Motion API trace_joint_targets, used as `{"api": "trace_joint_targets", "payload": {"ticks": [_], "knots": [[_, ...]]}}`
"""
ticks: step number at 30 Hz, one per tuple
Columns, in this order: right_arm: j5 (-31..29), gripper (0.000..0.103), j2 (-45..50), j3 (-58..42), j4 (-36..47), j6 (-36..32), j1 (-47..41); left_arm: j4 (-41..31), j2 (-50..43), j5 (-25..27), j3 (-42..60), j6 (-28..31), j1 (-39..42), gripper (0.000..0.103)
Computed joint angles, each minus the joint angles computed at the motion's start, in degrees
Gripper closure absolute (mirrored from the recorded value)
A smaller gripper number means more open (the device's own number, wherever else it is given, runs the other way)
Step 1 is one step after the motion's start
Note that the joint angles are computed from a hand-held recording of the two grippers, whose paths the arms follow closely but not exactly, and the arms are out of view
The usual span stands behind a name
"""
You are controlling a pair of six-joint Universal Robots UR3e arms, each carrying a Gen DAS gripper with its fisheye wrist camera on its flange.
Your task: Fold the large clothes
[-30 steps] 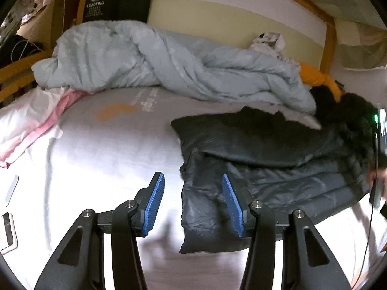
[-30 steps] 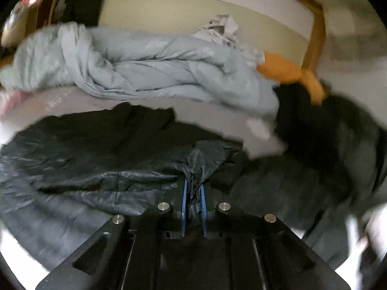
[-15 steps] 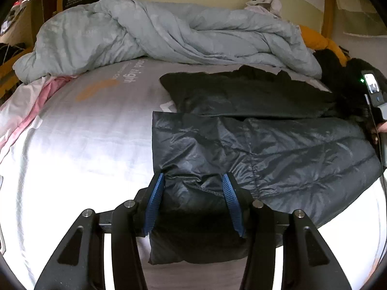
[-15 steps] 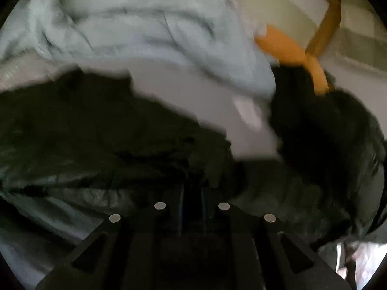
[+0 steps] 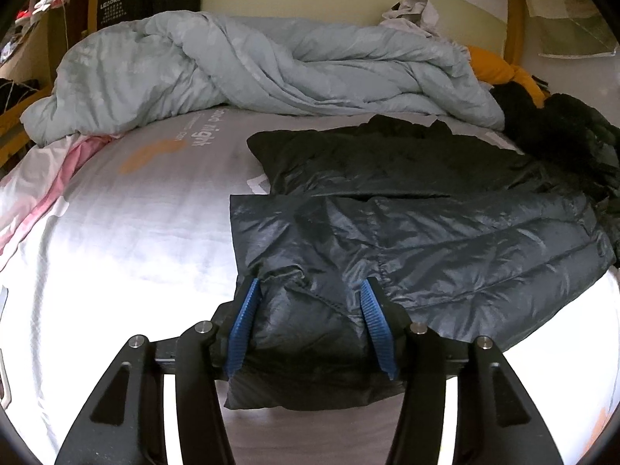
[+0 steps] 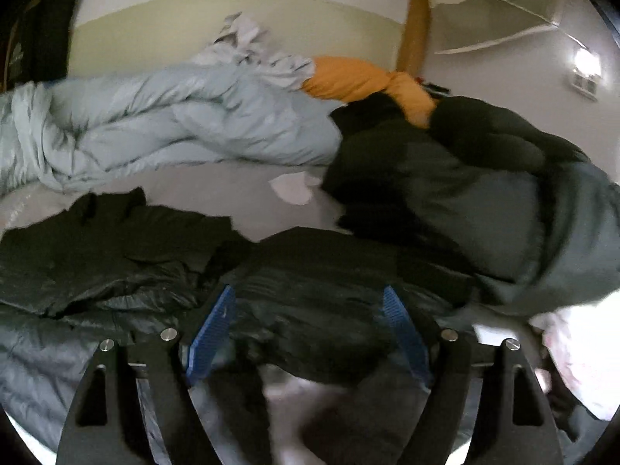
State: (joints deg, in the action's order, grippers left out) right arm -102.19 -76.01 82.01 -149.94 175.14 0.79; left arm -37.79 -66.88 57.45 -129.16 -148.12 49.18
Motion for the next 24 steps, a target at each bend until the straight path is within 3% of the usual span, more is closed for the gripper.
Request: {"api": "trace_joint_targets", "payload": {"ticks": [5, 7, 9, 11, 12, 13, 15, 20, 22, 23, 24], "knots": [[4.86, 0.016, -12.03, 11.66, -1.97, -0.12, -5.72, -1.14, 1.62, -0.83, -0.24, 0.26, 0.67, 0.047], [6.03, 0.016, -15.35, 16.26, -3.36, 0.33, -7.21, -2.74, 2.84, -1.86, -0.04, 0.39, 1.71, 0.038], [8.26, 0.016, -18.07, 20.56, -3.92, 1.83, -8.52, -4.54, 4.2, -3.02, -0.02, 0.1, 3.12, 0.017], [12.53, 0.016, -19.93, 23.81, -3.52, 3.37, -9.98, -10.3, 5.34, -6.31, 1.04, 1.86, 5.87, 0.007], [15.81, 0.016, -21.25, 26.4, -3.71, 4.56, -10.91, -16.85, 4.41, -8.3, 3.44, 4.4, 7.09, 0.0], [18.4, 0.016, -22.06, 28.37, -3.97, 5.45, -11.52, -23.91, 2.2, -9.79, 6.51, 7.02, 7.68, 0.0], [21.05, 0.016, -21.85, 30.96, -4.79, 5.95, -11.29, -29.29, -1.45, -10.69, 9.06, 7.0, 7.97, 0.0], [23.26, 0.016, -15.93, 33.26, -5.26, 5.11, -8.89, -27.45, -7.36, -7.79, 9.89, 4.77, 4.64, 0.001], [28.62, 0.016, -12.57, 31.71, -1.05, 4.0, -9.98, -29.16, -9.54, -8.44, 10.49, 5.54, 3.85, 0.001], [30.33, 0.016, -11.7, 31.62, -0.9, 3.55, -10.32, -26.89, -8.86, -8.35, 9.16, 4.81, 3.51, 0.01], [30.69, 0.022, -11.2, 32.69, -3.86, 4.04, -10.0, -26.13, -7.8, -8.01, 8.36, 4.86, 3.31, 0.041]]}}
